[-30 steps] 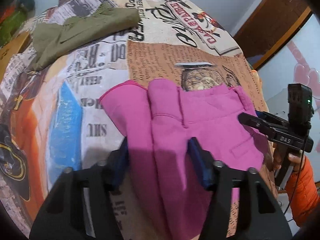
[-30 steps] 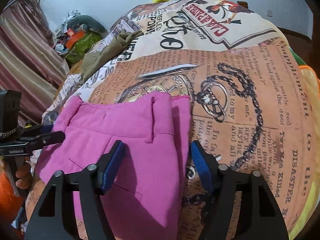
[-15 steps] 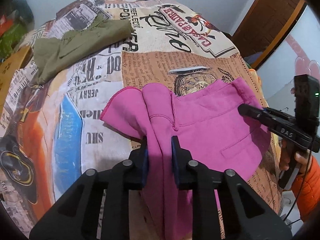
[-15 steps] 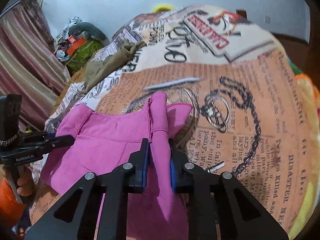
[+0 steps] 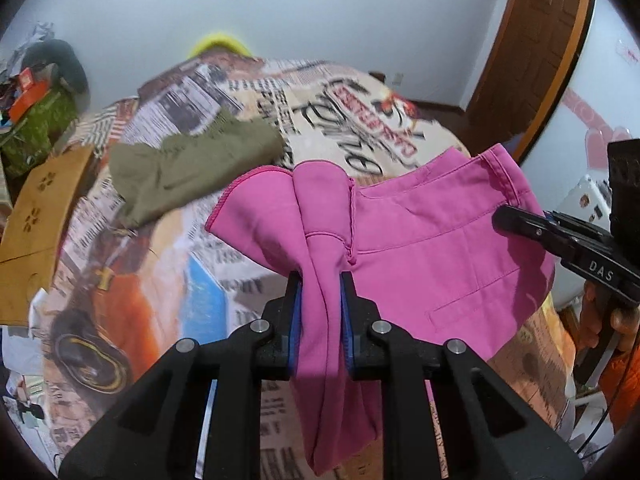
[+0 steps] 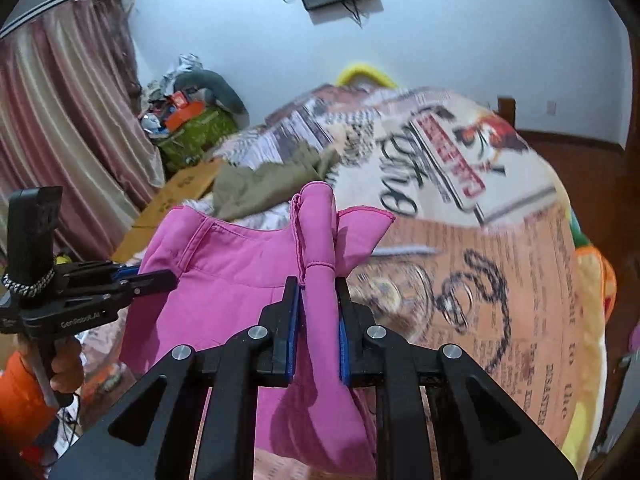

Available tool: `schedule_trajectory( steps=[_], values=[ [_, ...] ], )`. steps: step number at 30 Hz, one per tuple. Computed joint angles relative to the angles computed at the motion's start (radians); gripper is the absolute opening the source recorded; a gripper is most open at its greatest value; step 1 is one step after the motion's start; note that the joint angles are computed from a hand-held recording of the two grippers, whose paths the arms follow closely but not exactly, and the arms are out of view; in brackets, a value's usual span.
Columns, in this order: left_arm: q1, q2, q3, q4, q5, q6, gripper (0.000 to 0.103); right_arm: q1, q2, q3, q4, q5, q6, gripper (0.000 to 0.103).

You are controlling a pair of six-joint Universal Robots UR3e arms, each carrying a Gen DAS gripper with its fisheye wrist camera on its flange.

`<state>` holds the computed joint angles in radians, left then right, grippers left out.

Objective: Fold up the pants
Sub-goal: 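Lift the pink trousers with both tools and carry them over the olive garment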

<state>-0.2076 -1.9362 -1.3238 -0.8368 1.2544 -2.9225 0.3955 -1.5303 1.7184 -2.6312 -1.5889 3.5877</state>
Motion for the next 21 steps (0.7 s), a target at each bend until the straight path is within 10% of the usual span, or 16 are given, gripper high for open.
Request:
schedule_trajectory(
  steps=[21],
  values=[
    [0.228, -0.21, 0.285, 0.035, -0.056, -0.019, 0.017, 0.079, 0.679, -1.052, 0.291, -0.049, -0.153, 0.014]
  ],
)
